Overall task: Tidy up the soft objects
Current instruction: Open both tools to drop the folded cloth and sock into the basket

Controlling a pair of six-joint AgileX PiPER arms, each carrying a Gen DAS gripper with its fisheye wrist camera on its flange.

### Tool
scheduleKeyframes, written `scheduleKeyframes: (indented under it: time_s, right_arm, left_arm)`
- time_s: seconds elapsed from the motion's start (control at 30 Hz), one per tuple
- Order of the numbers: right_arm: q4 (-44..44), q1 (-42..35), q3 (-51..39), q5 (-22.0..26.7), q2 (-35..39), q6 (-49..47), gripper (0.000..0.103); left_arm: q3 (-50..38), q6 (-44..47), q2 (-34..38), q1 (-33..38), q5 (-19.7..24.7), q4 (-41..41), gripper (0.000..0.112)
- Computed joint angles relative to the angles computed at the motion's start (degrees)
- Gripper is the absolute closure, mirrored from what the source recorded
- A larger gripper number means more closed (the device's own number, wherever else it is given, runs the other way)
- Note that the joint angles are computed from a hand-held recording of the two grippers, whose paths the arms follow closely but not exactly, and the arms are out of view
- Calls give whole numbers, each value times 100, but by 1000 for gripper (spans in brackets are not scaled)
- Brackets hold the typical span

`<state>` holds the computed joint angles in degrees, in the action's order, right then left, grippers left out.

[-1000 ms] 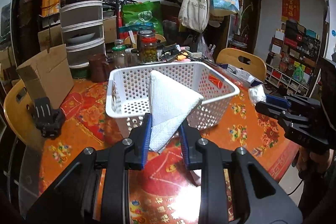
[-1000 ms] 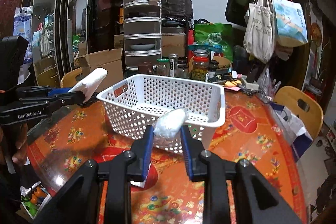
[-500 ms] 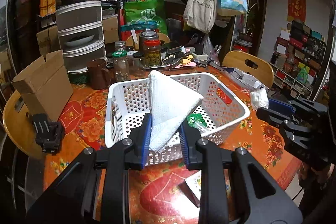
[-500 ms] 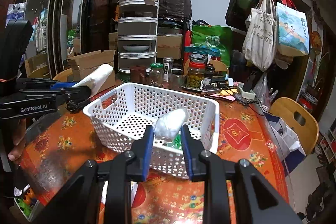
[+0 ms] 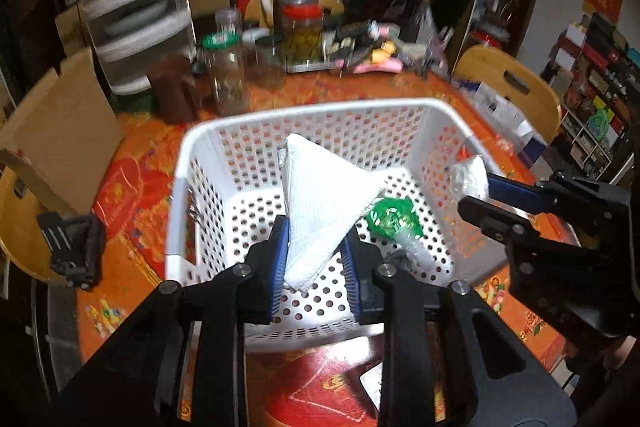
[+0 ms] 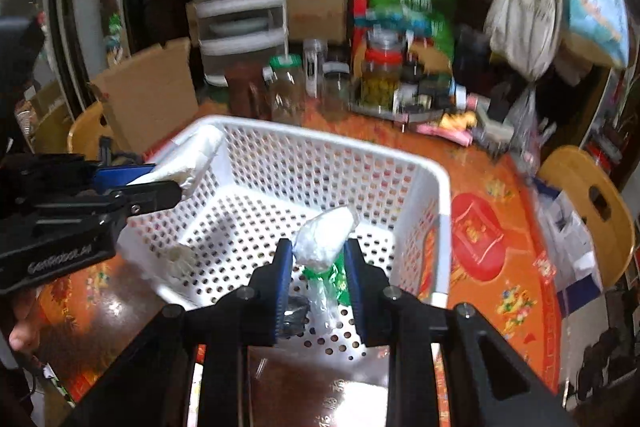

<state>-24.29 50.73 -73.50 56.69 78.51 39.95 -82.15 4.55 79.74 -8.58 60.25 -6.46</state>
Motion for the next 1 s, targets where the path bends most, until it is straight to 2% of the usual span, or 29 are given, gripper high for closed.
scheduleKeyframes:
  time_s: [0.13,0.3,0.47,0.73,0.8,0.87,0.9,0.97,1.0]
  right_arm:
    - [489,-418,-200,-13,479,-471,78]
    - [707,-648,-463,59,887,-789,78]
    - [803,-757,-666,125,1250,-978,78]
    - [1023,-906,-661,37,1422,-1166,78]
    - [1060,-923,-665,19,1450,-1200,78]
    - [1076,-928,-657,-21,1456,-1196,76]
    - [1065,-918,-640,-41,1441,-1183,71]
    - [1017,-889,-604,-71,1403,-1129,61]
    - [983,-868,-590,-71,1378,-1092,57]
  left_arm:
    - [-337,-205,669,-127,94,216,89]
    - [-442,-303,1170,-97,27,308,89]
    - [-383,-288,1452,-16,-55,321,89]
    - [-441,-229,1732,139,-119,213,85]
    - [-405,-199,1727,146,-152,202,82]
    - [-321,-161,1666,156,-177,164,71]
    - [-290,-153,1645,157,-212,162,68]
    - [-205,-159,1565,148,-307,184,51]
    - [-153,-140,1502,150,-363,173,49]
